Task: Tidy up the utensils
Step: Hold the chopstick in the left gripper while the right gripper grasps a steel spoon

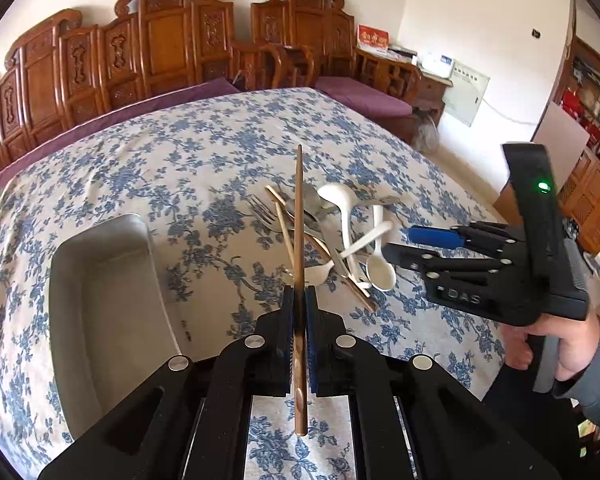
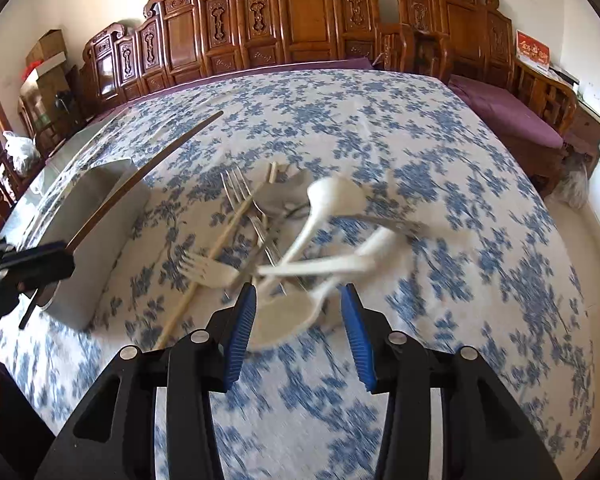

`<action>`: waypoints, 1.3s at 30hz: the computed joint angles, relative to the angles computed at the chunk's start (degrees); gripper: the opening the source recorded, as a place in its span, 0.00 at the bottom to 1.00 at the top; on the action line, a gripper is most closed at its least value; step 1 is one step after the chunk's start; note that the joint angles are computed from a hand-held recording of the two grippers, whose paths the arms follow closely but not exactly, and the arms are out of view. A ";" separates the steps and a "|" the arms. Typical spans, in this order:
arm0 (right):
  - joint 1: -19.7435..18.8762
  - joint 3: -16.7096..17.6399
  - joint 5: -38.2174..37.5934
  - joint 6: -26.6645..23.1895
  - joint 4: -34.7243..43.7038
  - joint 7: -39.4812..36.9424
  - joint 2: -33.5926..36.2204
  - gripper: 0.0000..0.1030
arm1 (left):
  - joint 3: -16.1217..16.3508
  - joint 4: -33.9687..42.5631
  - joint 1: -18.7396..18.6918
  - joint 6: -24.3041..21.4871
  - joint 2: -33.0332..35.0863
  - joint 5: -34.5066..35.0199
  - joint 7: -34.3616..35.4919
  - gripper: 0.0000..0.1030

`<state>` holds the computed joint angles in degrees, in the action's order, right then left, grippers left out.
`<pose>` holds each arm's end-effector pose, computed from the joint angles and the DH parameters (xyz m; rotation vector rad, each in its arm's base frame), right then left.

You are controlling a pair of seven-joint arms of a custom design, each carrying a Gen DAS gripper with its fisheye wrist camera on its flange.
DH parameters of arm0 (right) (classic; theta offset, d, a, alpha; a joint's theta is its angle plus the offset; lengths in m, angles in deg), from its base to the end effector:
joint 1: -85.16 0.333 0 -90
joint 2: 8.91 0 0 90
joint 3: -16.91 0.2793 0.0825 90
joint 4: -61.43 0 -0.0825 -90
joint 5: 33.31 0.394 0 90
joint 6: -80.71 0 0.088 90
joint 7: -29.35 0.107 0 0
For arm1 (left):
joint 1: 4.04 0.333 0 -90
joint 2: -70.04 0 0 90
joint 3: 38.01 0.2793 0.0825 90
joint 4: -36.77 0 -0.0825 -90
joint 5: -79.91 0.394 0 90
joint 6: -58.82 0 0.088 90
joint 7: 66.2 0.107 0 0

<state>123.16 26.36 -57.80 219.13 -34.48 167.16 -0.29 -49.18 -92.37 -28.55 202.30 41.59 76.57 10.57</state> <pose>0.4511 0.4790 0.5397 -1.9582 1.5696 -0.4163 0.3835 -0.2919 0.6022 -1.5137 2.2135 -0.9496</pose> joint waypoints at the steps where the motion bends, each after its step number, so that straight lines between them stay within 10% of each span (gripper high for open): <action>1: 0.00 0.05 0.31 -0.08 1.54 -0.46 1.23 0.37 | 0.30 -0.40 -0.07 0.45 -0.34 -0.33 0.07 0.04; 14: 3.40 -4.35 9.15 -10.03 23.88 -7.17 18.46 0.19 | 2.60 -2.81 -0.82 3.00 -2.64 -3.54 1.56 0.04; 39: 3.25 -5.56 11.87 -11.49 24.97 -8.33 18.75 0.06 | 2.99 -3.17 -0.68 2.79 -3.24 -4.66 2.11 0.04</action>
<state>126.41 20.80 -45.93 207.64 -9.51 158.82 18.46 -46.19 -95.55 -29.23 205.09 38.35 71.91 12.68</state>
